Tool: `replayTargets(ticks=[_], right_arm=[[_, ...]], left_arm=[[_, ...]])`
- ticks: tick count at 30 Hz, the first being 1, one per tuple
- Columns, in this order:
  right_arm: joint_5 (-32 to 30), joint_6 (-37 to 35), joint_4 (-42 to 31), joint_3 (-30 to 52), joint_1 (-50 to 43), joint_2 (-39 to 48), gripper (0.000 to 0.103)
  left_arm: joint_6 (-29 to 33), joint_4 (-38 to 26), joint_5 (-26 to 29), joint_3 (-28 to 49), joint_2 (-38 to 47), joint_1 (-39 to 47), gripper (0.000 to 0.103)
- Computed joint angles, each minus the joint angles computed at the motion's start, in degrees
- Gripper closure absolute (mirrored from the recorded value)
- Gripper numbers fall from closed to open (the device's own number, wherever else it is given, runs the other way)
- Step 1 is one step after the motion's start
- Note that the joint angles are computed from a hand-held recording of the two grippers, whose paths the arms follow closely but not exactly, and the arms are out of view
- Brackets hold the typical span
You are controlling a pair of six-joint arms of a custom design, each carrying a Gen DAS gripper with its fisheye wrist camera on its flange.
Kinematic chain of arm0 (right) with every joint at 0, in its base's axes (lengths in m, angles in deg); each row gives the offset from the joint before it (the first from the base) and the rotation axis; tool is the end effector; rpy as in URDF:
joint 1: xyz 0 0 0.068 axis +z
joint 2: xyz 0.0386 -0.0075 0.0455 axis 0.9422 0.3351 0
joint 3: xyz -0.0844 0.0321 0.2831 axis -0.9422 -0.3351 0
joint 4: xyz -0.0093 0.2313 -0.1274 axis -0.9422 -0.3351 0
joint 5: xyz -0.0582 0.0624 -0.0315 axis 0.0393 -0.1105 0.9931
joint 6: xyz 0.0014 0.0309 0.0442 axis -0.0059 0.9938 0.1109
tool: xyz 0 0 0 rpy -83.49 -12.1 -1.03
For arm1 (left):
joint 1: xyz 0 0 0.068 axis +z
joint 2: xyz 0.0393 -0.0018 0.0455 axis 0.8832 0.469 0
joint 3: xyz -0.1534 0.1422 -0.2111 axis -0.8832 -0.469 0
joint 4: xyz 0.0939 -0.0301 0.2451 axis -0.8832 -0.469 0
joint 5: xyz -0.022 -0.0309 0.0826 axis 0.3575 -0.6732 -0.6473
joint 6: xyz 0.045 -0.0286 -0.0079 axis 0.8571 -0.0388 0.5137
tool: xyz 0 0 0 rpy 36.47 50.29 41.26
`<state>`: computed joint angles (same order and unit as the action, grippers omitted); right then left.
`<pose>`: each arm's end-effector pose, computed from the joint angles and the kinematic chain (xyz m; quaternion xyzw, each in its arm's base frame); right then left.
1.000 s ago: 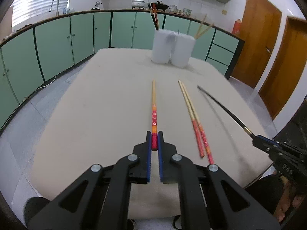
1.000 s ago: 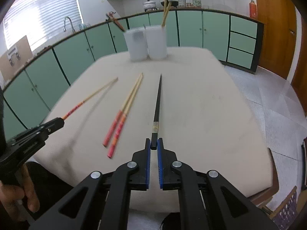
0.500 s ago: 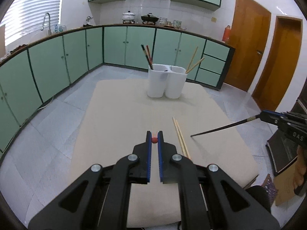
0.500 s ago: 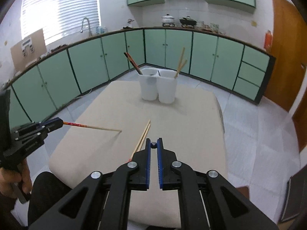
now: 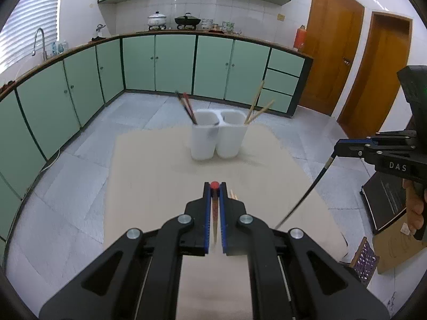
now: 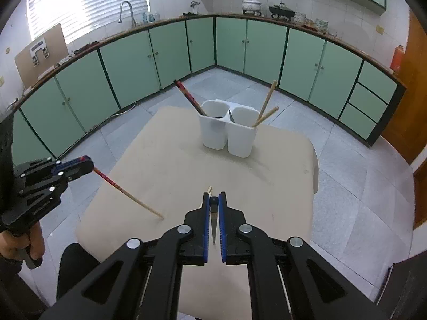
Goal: Organize utensils
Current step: 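Carry the red chopstick with the left gripper while the right gripper carries the black chopstick to the holder, then open both grippers to drop the chopsticks into the white holder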
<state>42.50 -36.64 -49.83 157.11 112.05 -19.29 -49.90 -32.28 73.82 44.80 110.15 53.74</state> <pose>0.1237 0.0909 0.3820 0.0302 0.9472 0.0137 0.3189 0.2086 -0.0463 0.3311 0.2813 0.8684 -0.1831 0.3650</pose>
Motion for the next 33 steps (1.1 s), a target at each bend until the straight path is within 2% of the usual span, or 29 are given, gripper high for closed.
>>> replayTargets(ticks=[8, 12, 19, 21, 24, 27, 33], right_arm=[[-7.8, -10.0, -1.6, 11.2, -12.8, 6.5, 0.097], [-10.1, -14.3, -2.9, 22.0, -19.6, 12.4, 0.097], [-10.1, -20.0, -4.0, 43.2, -28.3, 24.9, 0.097], [-10.8, -21.2, -2.6, 46.4, -30.6, 27.6, 0.097], [-12.6, -21.8, 1.0, 46.4, -34.1, 30.2, 0.097], [-13.7, -22.9, 7.1, 40.0, -36.5, 30.7, 0.097], [-16.2, -24.3, 17.4, 24.9, -39.4, 30.5, 0.097]], left_arm=[[-2.6, -1.8, -3.7, 13.5, 10.1, -6.3, 0.098], [-5.9, -2.7, -5.5, 24.3, 16.5, -9.1, 0.098], [-12.2, -1.2, -10.0, 43.2, 28.0, -13.1, 0.098], [-13.8, 0.2, -12.1, 47.0, 31.4, -14.5, 0.098], [-15.3, 2.1, -14.5, 50.4, 36.2, -16.1, 0.098], [-16.2, 5.2, -16.1, 50.0, 40.0, -16.9, 0.098], [-16.4, 9.9, -15.8, 44.4, 45.0, -16.5, 0.098]])
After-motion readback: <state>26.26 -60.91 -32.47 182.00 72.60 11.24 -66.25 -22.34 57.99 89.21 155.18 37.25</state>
